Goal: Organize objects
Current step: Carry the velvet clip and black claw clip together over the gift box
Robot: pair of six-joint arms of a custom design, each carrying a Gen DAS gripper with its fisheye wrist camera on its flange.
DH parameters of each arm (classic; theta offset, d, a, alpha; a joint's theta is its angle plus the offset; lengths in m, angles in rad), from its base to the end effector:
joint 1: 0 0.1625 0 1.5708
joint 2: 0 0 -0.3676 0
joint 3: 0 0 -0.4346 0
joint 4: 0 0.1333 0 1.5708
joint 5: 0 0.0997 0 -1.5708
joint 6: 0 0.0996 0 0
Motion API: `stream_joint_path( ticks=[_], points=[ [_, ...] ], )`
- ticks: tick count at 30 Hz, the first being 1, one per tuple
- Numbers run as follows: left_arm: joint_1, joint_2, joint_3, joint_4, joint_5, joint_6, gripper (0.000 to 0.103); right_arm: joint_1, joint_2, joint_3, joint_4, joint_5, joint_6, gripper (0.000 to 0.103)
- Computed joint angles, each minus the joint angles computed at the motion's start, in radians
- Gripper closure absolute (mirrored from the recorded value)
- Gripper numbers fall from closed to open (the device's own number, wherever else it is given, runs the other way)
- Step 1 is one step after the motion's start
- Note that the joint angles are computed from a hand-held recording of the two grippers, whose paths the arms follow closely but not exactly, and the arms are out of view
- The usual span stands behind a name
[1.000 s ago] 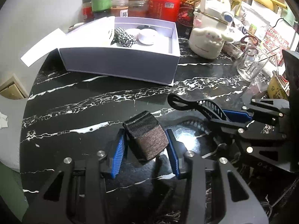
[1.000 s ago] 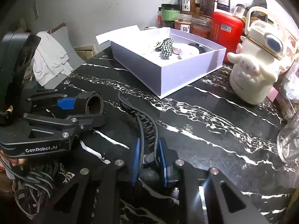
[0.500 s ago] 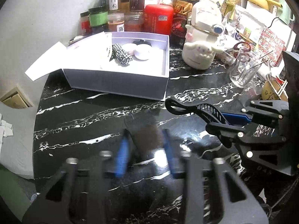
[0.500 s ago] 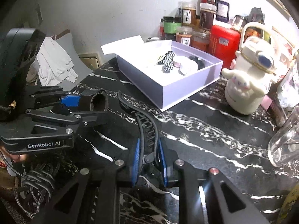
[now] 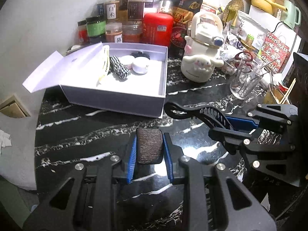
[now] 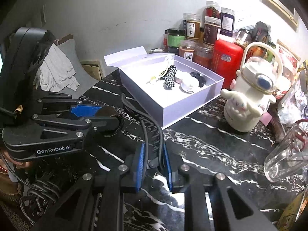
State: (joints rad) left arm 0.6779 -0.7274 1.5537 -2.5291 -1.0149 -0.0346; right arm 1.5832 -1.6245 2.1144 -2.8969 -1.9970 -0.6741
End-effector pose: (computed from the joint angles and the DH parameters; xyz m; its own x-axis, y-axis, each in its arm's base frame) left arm -0.4123 -0.5706 0.0166 -0.6132 0.5962 -0.5182 0.7514 0.6427 -0.1496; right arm 0.0983 -0.4967 0.3383 -0.7091 -0.1875 0.6797 -0.5772 0.7081 -0.4068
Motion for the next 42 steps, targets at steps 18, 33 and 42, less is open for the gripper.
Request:
stream_joint_path(
  ticks=[18,33,42],
  points=[
    [0.008,0.069,-0.163,-0.012,0.025,0.094,0.079,0.053,0.099,-0.156,0.014,-0.022,-0.049,0.084],
    [0.052,0.219,-0.406,0.042,0.028,0.172,0.079,0.027,0.228,-0.335,0.031,0.002,-0.066,0.084],
    [0.072,0.325,-0.585,0.061,0.026,0.223,0.079,0.014,0.314,-0.457,0.028,0.017,-0.081,0.084]
  ],
)
